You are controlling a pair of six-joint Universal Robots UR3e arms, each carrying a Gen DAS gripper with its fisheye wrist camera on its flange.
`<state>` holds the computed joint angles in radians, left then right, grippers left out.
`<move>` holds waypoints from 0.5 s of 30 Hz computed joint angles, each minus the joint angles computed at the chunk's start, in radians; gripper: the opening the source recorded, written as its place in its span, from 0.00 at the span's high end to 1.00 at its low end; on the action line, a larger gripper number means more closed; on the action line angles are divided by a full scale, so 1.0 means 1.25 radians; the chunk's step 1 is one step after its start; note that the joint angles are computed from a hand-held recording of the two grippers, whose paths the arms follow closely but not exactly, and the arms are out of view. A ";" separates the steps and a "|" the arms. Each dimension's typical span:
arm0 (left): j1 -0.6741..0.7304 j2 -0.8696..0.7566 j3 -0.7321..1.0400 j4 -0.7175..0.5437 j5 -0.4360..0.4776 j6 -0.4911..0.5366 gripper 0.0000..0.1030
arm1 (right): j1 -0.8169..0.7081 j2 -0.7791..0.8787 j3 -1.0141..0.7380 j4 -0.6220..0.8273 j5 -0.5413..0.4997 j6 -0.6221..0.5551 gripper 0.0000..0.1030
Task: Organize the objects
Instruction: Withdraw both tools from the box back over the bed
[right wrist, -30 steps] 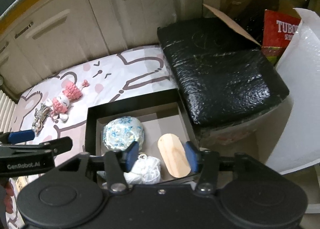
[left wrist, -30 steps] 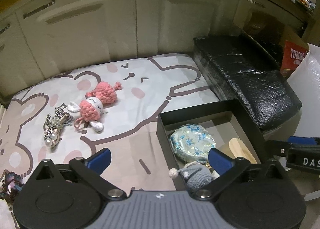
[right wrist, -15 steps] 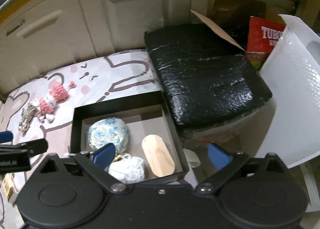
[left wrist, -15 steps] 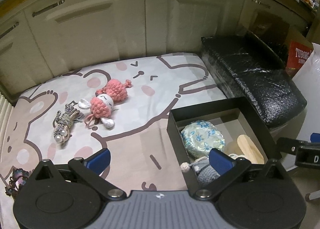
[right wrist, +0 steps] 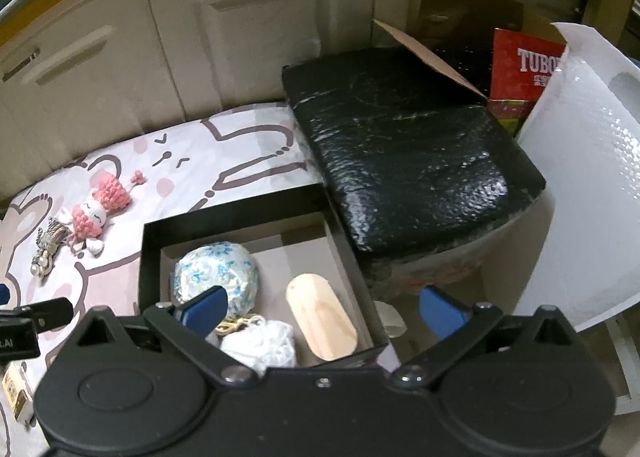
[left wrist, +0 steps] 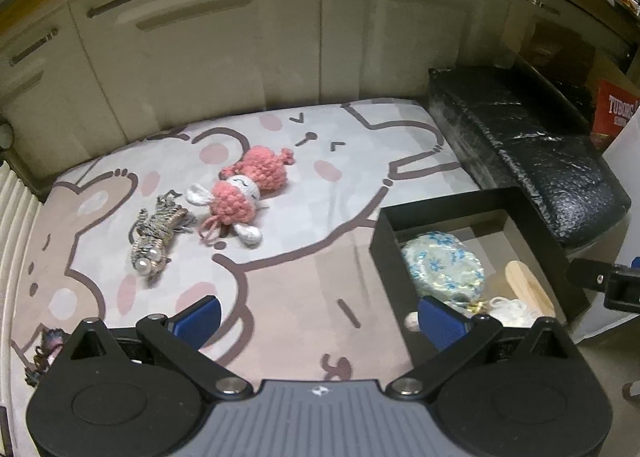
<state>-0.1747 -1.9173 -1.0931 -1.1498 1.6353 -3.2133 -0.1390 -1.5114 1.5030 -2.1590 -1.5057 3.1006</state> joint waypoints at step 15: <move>0.125 0.103 -0.130 0.041 -0.013 0.065 0.00 | 0.151 0.121 -0.132 0.012 -0.025 0.044 0.00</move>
<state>-0.0184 -1.7880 -1.2552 -1.0982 1.6195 -3.1324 0.0492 -1.3600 1.3378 -2.1443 -1.5365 3.1551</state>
